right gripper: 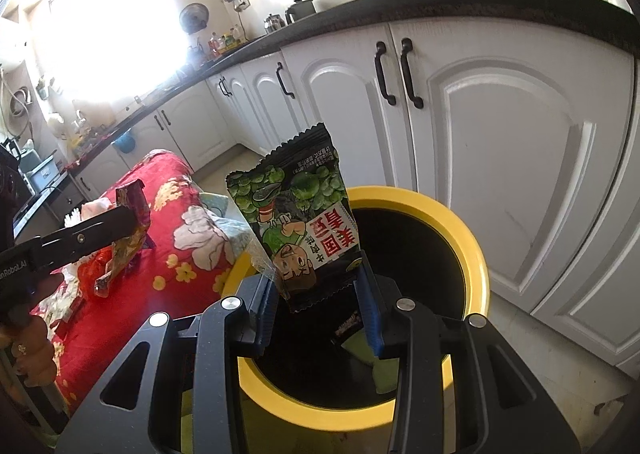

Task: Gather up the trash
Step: 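Carry both held snack packets over the yellow bin, then open both tools to drop the snack packets into the bin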

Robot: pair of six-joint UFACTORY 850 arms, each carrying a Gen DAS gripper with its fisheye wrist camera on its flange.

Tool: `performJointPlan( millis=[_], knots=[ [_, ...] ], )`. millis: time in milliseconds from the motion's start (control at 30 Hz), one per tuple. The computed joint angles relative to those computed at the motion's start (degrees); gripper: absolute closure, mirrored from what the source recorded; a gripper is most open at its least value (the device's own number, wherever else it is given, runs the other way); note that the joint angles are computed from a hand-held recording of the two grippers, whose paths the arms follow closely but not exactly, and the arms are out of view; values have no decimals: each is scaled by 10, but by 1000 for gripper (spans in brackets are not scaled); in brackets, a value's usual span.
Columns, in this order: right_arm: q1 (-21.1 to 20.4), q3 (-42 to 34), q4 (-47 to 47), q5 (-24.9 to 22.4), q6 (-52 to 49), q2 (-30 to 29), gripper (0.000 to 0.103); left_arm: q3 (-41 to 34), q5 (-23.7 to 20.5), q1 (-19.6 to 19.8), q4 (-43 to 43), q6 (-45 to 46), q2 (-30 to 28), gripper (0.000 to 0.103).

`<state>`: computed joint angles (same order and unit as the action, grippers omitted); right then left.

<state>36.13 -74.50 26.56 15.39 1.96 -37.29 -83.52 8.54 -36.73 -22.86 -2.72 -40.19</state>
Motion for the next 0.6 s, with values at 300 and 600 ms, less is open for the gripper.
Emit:
performJointPlan(
  millis=[300,600],
  knots=[
    [-5,-5,17,-16,-10,-14,69,-27,-13,-3,-21,18,-26,91],
    [-8,-14,44,-34,-35,-27,68,-57,-29,-2,69,-70,-53,91]
  ],
)
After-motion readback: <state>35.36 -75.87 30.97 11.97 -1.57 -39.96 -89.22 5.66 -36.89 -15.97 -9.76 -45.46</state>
